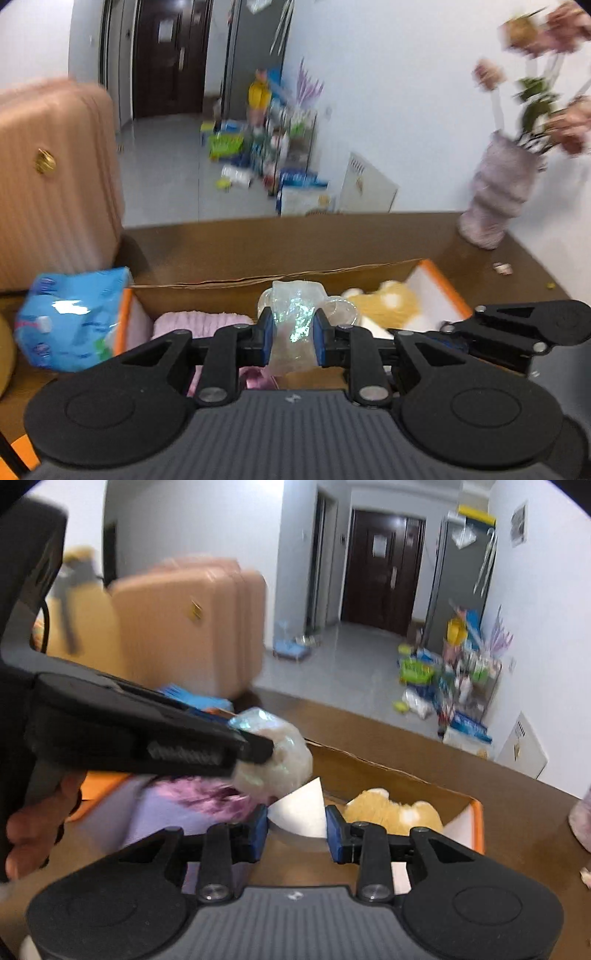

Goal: Organize soft objects
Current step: 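Carry the clear plastic bag with the left tool into the box and release, then withdraw both tools from the box back toward the remaining items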

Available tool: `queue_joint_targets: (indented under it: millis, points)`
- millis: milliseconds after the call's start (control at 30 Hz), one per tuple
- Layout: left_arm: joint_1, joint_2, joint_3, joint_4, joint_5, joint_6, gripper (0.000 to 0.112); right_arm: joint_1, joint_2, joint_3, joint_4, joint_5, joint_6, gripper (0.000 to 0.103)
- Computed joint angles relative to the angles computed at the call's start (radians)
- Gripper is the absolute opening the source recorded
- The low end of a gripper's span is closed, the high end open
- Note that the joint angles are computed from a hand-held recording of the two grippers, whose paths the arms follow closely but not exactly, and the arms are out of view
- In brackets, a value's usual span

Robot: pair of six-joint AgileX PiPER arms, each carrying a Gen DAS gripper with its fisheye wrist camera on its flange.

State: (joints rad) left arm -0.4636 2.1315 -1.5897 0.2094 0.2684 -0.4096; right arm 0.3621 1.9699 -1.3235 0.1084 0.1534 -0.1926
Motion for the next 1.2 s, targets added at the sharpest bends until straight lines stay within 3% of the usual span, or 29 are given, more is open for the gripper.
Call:
queue_joint_targets:
  millis: [100,200,233,267,467,600,700,833,967,1100,1200]
  points:
    - [0.01,0.135,-0.174,0.038,0.098,-0.012,0.029,-0.006,0.172,-0.243,-0.039,0.139,0.046,0.036]
    - [0.034,0.186,-0.233,-0.054,0.115,0.069,0.061,-0.011,0.294,-0.431,-0.037,0.257,0.081,0.047]
    - [0.041,0.189,-0.234,-0.073,0.111,0.079,0.062,-0.011,0.314,-0.461,-0.038,0.272,0.094,0.054]
    - [0.048,0.193,-0.243,-0.095,0.114,0.099,0.062,-0.015,0.324,-0.473,-0.018,0.272,0.082,0.06]
    - [0.063,0.103,-0.132,-0.068,0.066,0.065,0.062,-0.032,0.257,-0.358,-0.034,0.191,0.092,0.06]
    - [0.068,-0.062,0.057,0.043,-0.007,-0.012,0.063,-0.059,0.091,-0.162,-0.134,0.108,0.17,0.06]
    - [0.051,-0.19,0.166,0.218,-0.013,-0.177,0.067,-0.076,-0.051,-0.025,-0.291,0.076,0.322,0.06]
    - [0.015,-0.376,0.308,0.333,0.004,-0.314,0.072,-0.078,-0.295,0.191,-0.531,0.052,0.57,0.06]
    - [-0.077,-0.585,0.505,0.655,0.027,-0.655,0.077,-0.039,-0.582,0.421,-0.748,0.052,0.789,0.066]
    - [-0.225,-0.814,0.765,1.005,0.128,-1.055,0.082,0.079,-0.893,0.666,-1.029,0.091,1.12,0.07]
    - [-0.498,-0.963,0.99,1.21,0.393,-1.355,0.087,0.3,-1.117,0.838,-1.254,0.243,1.408,0.072]
